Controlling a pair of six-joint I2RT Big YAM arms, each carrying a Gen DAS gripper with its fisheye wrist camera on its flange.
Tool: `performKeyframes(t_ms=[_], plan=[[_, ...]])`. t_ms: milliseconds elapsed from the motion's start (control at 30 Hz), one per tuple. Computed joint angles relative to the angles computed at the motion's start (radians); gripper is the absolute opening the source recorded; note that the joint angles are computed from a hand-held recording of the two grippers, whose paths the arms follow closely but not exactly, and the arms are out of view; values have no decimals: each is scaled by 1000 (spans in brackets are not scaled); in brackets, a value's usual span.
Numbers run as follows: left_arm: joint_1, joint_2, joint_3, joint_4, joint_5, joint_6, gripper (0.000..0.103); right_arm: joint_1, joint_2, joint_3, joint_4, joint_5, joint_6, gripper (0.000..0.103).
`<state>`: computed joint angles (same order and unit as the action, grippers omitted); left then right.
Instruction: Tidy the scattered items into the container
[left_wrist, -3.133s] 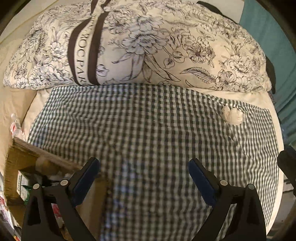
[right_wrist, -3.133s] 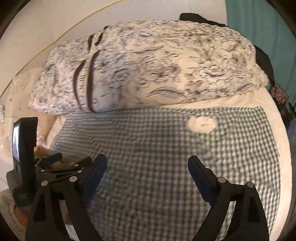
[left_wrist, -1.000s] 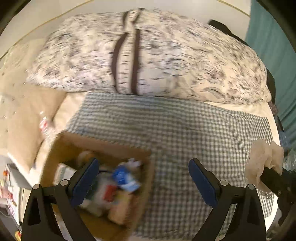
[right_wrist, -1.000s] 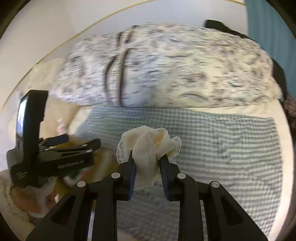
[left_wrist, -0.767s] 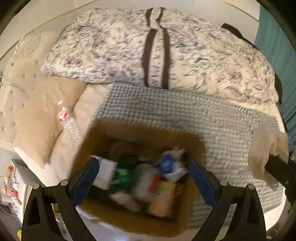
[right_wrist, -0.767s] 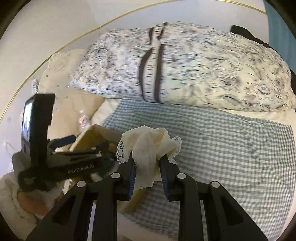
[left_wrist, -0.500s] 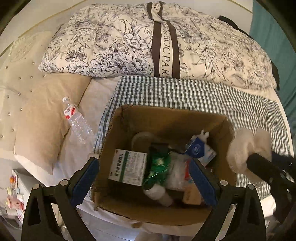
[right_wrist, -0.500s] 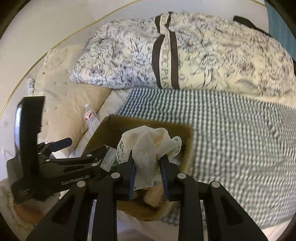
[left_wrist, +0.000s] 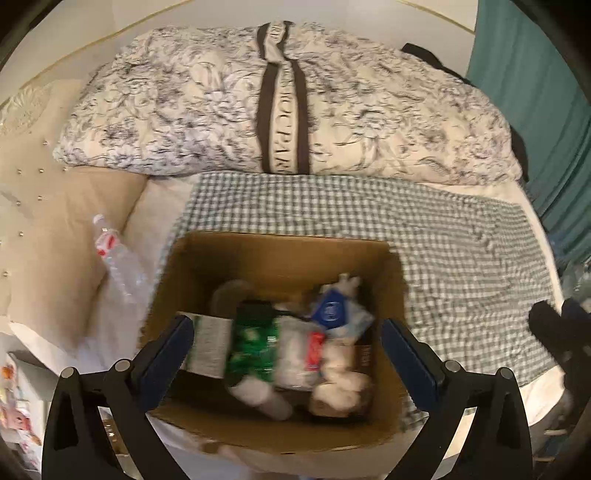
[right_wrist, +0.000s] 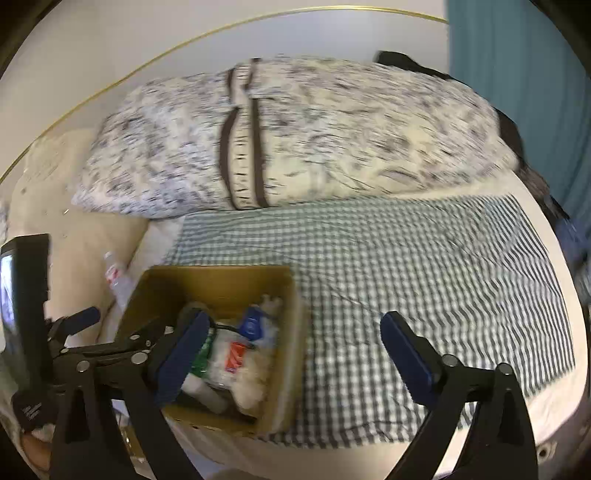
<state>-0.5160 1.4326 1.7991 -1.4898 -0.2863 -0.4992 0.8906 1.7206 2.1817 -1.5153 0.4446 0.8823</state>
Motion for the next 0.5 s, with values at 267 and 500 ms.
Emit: performKeyframes(t_ms=[267,500], plan=[[-60,59,40,-3,9,-26,103,-48,-76,-132,-23,10,41,97],[-63,83,56,-12,31,-55,103,-76,-89,-182,16,-63,10,97]])
